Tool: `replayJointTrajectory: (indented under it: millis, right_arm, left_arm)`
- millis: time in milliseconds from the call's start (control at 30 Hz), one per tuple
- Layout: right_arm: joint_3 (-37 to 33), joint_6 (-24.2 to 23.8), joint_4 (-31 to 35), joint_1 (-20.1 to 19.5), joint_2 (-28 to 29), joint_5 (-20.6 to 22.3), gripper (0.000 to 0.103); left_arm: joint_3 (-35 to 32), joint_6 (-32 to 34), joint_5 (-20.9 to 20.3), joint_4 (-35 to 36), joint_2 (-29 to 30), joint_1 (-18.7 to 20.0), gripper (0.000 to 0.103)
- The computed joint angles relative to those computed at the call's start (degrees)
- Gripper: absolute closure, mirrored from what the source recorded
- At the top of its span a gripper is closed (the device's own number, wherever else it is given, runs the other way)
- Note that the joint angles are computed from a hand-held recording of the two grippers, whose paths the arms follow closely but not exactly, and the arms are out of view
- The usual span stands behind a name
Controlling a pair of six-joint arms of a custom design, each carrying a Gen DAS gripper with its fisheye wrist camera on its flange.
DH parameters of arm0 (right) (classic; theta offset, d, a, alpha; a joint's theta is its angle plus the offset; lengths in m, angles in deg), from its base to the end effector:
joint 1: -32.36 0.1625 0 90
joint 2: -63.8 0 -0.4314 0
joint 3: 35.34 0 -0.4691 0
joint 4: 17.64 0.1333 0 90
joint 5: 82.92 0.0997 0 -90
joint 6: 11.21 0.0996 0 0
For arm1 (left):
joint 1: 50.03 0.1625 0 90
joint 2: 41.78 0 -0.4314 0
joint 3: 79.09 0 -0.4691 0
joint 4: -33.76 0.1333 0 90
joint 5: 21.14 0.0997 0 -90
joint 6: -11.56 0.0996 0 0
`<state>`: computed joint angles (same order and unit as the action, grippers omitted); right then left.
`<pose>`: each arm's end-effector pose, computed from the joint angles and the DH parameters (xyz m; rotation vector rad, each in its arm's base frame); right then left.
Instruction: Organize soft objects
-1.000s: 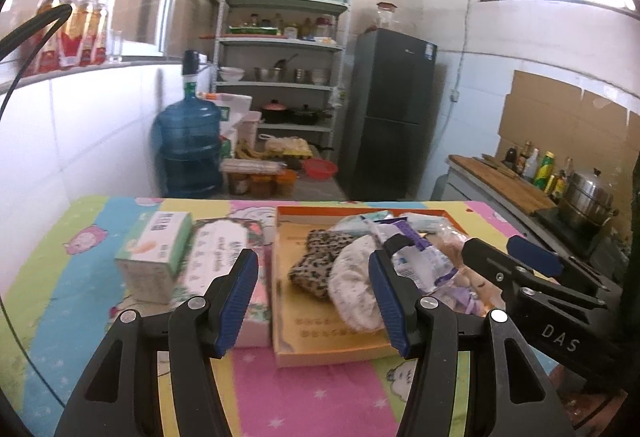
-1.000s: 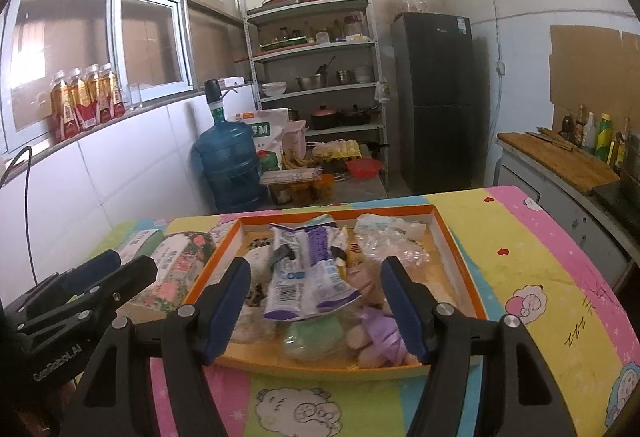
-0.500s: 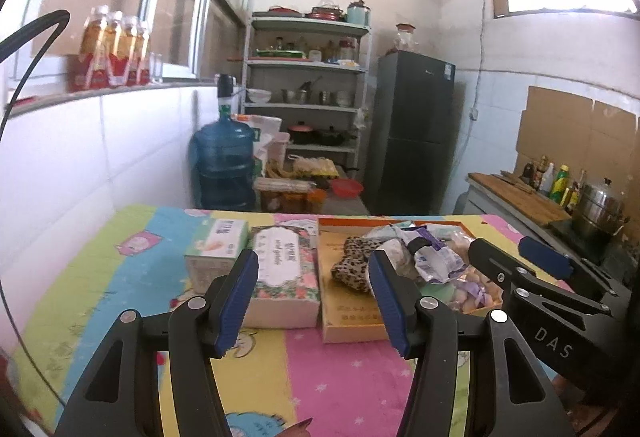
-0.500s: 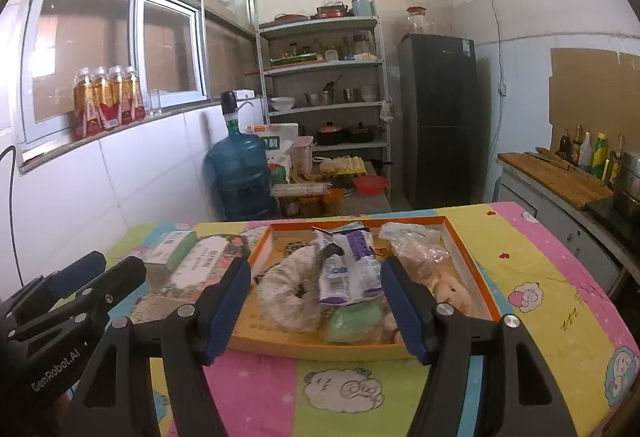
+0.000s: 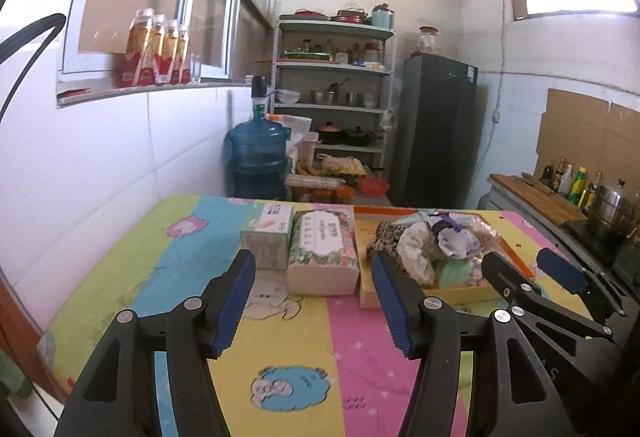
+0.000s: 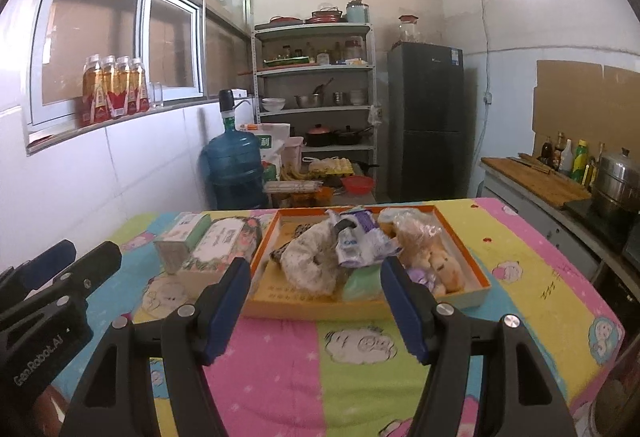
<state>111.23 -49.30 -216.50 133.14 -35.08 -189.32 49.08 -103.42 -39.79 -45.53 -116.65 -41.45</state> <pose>0.1746 -0.3546 0.2831 0.7846 -2.2073 1.2612 -0.3695 -0.2860 0.0993 0.2507 1.9343 -1.4231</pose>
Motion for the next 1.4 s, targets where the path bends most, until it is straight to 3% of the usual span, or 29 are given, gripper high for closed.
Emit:
replayJointTrajectory:
  millis: [100, 467, 1400]
  right_arm:
    - [1.19, -0.48, -0.61, 0.70, -0.75, -0.16, 0.036]
    - [3.54, -0.99, -0.81, 0.60, -3.13, -0.13, 0.036]
    - [3.30, -0.72, 0.03, 0.76, -2.40, 0.22, 0.036]
  left_arm:
    - [0.19, -2.77, -1.38, 2.55, -0.10, -1.06, 0.041]
    - [2.62, -3.80, -3.76, 0.44, -1.34, -2.08, 0.040]
    - [2.82, -1.12, -3.16, -1.24, -1.12, -1.10, 0.040]
